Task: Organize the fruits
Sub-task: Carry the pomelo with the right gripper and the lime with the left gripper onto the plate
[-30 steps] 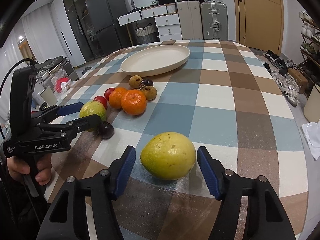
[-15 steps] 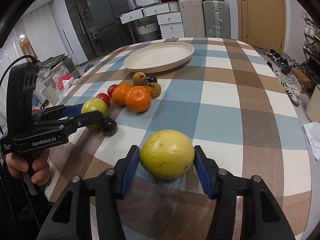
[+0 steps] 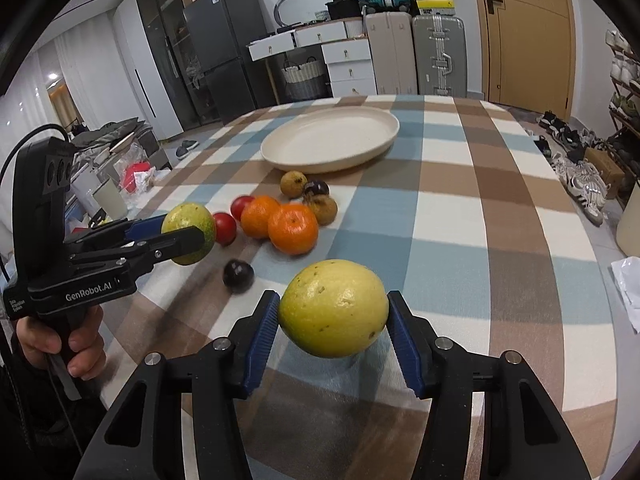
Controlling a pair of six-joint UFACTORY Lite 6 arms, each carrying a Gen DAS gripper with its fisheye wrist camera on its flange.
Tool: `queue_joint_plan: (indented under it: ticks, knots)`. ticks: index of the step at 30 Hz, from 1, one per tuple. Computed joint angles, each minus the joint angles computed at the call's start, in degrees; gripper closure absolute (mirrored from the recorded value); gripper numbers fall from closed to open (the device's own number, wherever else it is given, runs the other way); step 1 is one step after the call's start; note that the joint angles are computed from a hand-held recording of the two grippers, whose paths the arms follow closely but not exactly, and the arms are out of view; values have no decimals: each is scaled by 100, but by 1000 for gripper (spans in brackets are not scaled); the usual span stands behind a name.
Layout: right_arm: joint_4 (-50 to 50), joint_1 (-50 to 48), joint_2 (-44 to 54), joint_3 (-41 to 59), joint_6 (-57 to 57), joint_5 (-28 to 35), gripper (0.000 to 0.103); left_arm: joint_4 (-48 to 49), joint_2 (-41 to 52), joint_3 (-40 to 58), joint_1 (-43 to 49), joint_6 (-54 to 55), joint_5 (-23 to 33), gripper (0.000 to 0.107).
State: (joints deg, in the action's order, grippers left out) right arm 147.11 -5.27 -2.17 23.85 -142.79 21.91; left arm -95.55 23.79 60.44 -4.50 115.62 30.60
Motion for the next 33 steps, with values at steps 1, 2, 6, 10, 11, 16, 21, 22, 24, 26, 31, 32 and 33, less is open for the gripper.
queue_joint_plan:
  ticks: [1, 2, 6, 10, 11, 16, 21, 22, 24, 26, 31, 32, 33]
  knots:
    - [-83, 10, -54, 60, 89, -46, 48, 15, -65, -4, 33, -46, 22, 60]
    - [-159, 16, -97, 114, 166, -79, 48, 8, -110, 2, 60, -60, 32, 60]
    - [-608, 26, -167, 447, 650, -218, 48, 79, -249, 75, 120, -228, -39, 60]
    - [-1047, 58, -130, 815, 1106, -331, 48, 189, -253, 270, 185, -429, -64, 60]
    - [-1172, 64, -99, 926, 1241, -355, 48, 226, -234, 340, 197, -498, -64, 60]
    - [-1584, 93, 131, 1459, 1746, -436, 48, 267, -68, 749, 238, -644, -164, 60]
    - [-1949, 128, 573, 2073, 2200, -501, 48, 400, 214, 1279, 239, -887, -284, 60]
    - [-1933, 138, 678, 2184, 2191, -518, 48, 432, 287, 1399, 233, -951, -315, 60]
    - [-2030, 156, 885, 2430, 2309, -569, 48, 624, 489, 1700, 226, -1194, -337, 60]
    - [-2239, 151, 1114, 2703, 2533, -605, 48, 744, 702, 1989, 192, -1381, -393, 60]
    - [-2555, 91, 1747, 3382, 2887, -602, 48, 1183, 1282, 2760, 88, -1930, -529, 60]
    - [-2646, 78, 1870, 3515, 2999, -596, 48, 1317, 1416, 2940, 67, -2101, -549, 60]
    - [-2762, 71, 2002, 3661, 3118, -599, 48, 1484, 1560, 3138, 45, -2315, -564, 60]
